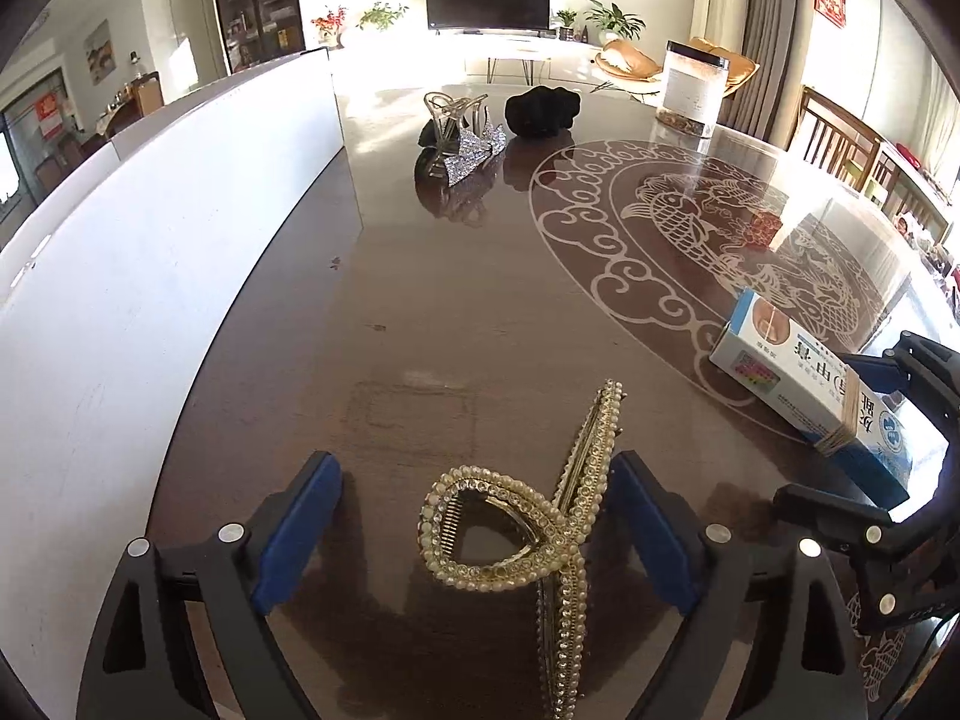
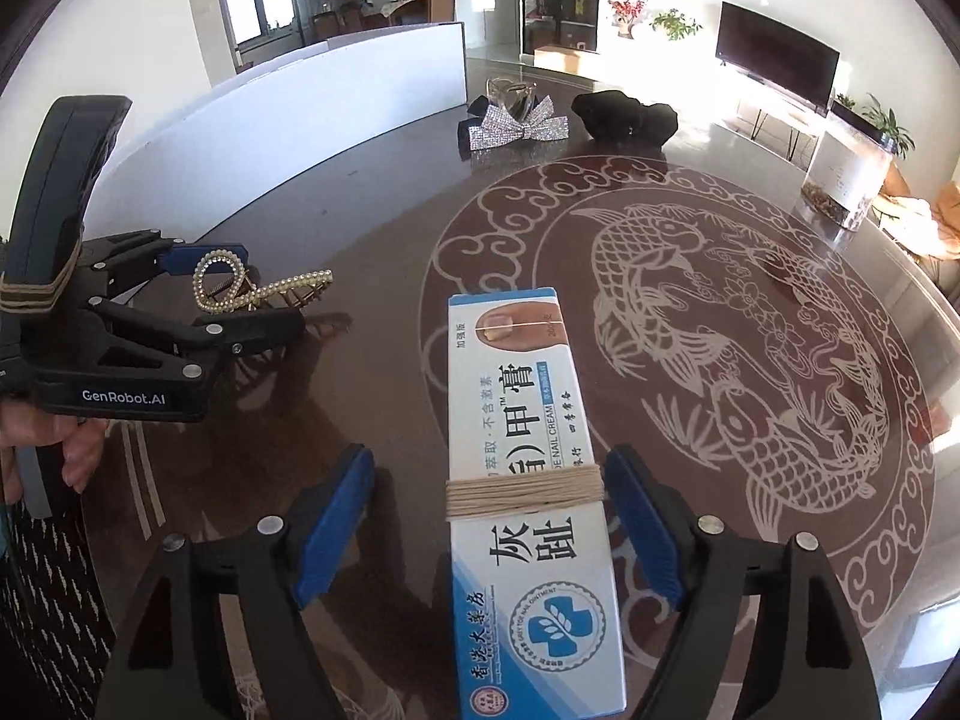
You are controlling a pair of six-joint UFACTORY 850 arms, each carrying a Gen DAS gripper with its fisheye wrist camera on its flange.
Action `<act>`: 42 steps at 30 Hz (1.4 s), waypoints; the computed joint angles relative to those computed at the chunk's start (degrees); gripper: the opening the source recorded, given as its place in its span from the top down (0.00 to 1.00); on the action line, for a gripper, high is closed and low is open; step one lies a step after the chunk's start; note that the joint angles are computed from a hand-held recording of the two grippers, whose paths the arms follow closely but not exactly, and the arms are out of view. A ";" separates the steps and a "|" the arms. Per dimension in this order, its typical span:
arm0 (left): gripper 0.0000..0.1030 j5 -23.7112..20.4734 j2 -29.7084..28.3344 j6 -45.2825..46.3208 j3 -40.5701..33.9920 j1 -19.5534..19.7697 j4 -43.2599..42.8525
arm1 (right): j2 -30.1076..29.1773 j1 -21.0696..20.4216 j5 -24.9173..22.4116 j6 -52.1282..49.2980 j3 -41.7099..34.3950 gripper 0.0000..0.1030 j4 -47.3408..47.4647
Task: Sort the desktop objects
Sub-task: 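Lift the pearl claw with the left gripper while the right gripper lifts the nail cream box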
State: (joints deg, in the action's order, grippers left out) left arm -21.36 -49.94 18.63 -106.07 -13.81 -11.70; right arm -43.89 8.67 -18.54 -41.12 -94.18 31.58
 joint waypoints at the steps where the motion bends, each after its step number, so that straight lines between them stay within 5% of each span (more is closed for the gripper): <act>1: 0.08 -0.12 -0.09 -0.10 -0.14 0.05 0.01 | 0.00 0.47 1.08 1.91 0.28 0.13 -2.74; 5: 0.01 -0.92 -0.65 0.80 -0.92 -0.11 -0.21 | -0.86 0.53 -0.42 4.79 -1.17 0.00 -5.17; 42: 0.00 -1.13 -0.78 1.37 -1.03 -0.11 -0.56 | -1.26 0.67 -0.54 7.18 -1.74 0.00 -7.72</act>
